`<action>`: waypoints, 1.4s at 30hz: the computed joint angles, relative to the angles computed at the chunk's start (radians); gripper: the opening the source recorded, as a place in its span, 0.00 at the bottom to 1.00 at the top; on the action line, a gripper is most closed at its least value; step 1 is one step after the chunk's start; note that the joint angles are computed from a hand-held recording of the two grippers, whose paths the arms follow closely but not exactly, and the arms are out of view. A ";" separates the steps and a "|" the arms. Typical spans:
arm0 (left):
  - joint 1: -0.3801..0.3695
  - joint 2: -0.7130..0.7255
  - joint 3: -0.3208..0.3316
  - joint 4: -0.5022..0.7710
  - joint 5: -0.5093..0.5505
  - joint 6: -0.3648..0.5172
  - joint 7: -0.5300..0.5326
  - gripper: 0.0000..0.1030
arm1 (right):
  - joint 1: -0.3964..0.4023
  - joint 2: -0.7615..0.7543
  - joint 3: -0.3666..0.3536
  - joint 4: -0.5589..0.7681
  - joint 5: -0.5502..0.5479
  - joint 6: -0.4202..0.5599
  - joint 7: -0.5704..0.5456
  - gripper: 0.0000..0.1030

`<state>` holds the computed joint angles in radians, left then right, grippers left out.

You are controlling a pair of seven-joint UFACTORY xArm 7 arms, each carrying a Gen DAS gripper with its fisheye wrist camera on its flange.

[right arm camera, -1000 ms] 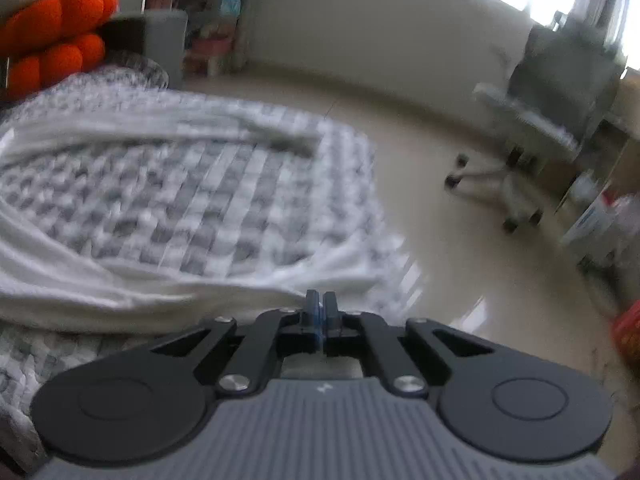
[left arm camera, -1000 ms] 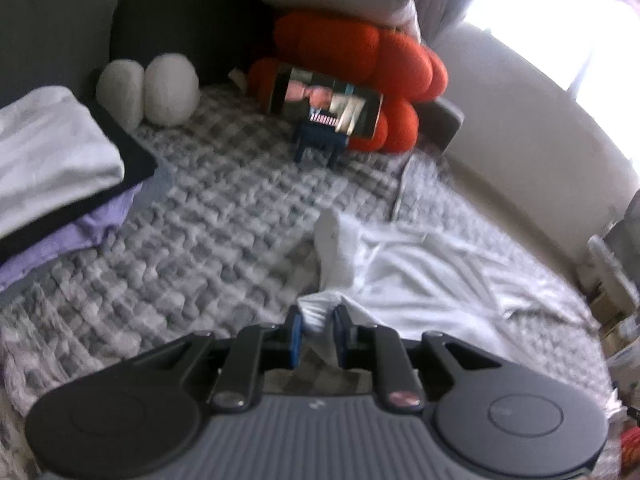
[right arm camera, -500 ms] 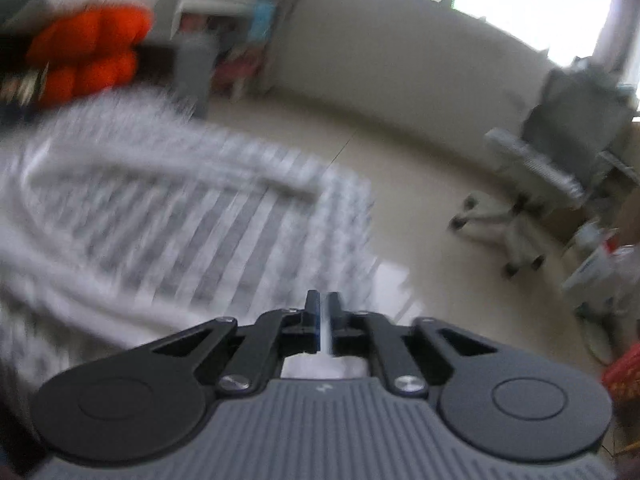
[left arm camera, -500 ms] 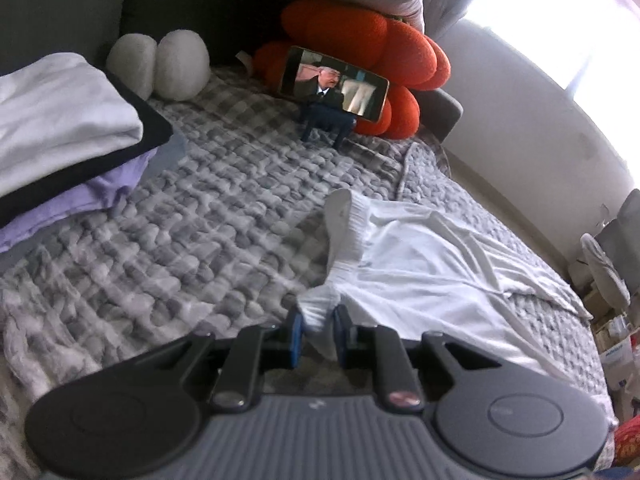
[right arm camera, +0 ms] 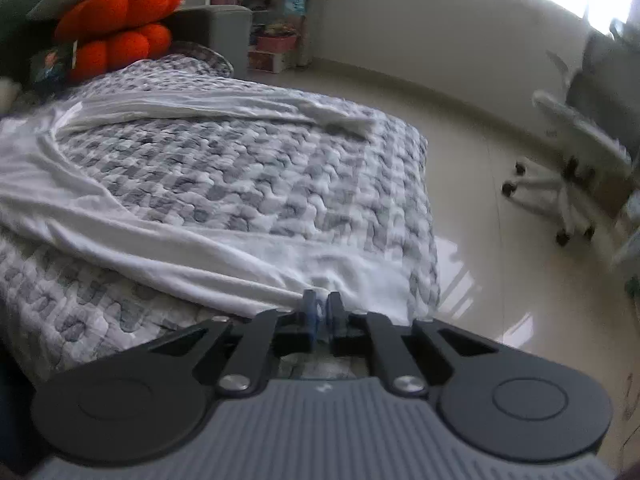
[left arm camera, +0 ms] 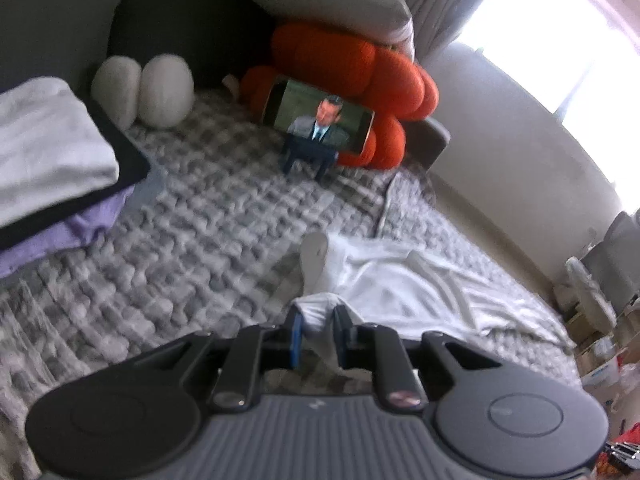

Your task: Fold clothes

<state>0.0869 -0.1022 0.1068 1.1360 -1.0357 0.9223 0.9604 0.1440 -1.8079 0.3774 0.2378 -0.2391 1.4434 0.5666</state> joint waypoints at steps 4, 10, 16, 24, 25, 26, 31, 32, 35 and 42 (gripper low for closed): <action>0.029 -0.025 0.034 -0.002 0.002 0.106 0.020 0.16 | -0.002 0.042 0.056 0.145 -0.027 0.028 -0.054 0.04; 0.019 -0.026 0.009 -0.068 0.102 0.039 0.039 0.16 | -0.061 0.106 -0.009 0.231 -0.085 -0.016 -0.159 0.04; 0.022 0.015 0.009 -0.031 0.224 0.101 0.018 0.26 | -0.141 0.171 -0.141 0.070 -0.097 -0.068 -0.174 0.04; 0.047 0.098 -0.006 0.118 0.086 0.080 0.032 0.61 | -0.212 0.163 -0.114 0.019 -0.106 -0.139 -0.053 0.45; 0.046 0.116 -0.017 0.140 0.062 0.071 0.026 0.63 | -0.218 0.155 -0.106 0.016 -0.103 -0.139 -0.030 0.45; 0.038 0.136 -0.034 0.155 0.036 0.057 0.036 0.69 | -0.221 0.147 -0.102 0.014 -0.097 -0.135 -0.010 0.45; -0.034 0.244 -0.132 0.208 0.030 -0.132 -0.001 0.77 | -0.226 0.142 -0.083 -0.003 -0.077 -0.118 0.081 0.45; -0.051 0.269 -0.148 0.217 0.049 -0.186 -0.019 0.77 | -0.223 0.144 -0.080 -0.006 -0.073 -0.117 0.097 0.45; -0.084 0.315 -0.179 0.230 0.150 -0.290 -0.069 0.50 | -0.197 0.144 -0.062 -0.011 -0.067 -0.110 0.133 0.45; -0.069 0.341 -0.245 0.234 0.174 -0.492 -0.056 0.02 | -0.170 0.165 -0.053 -0.016 -0.086 -0.127 0.193 0.45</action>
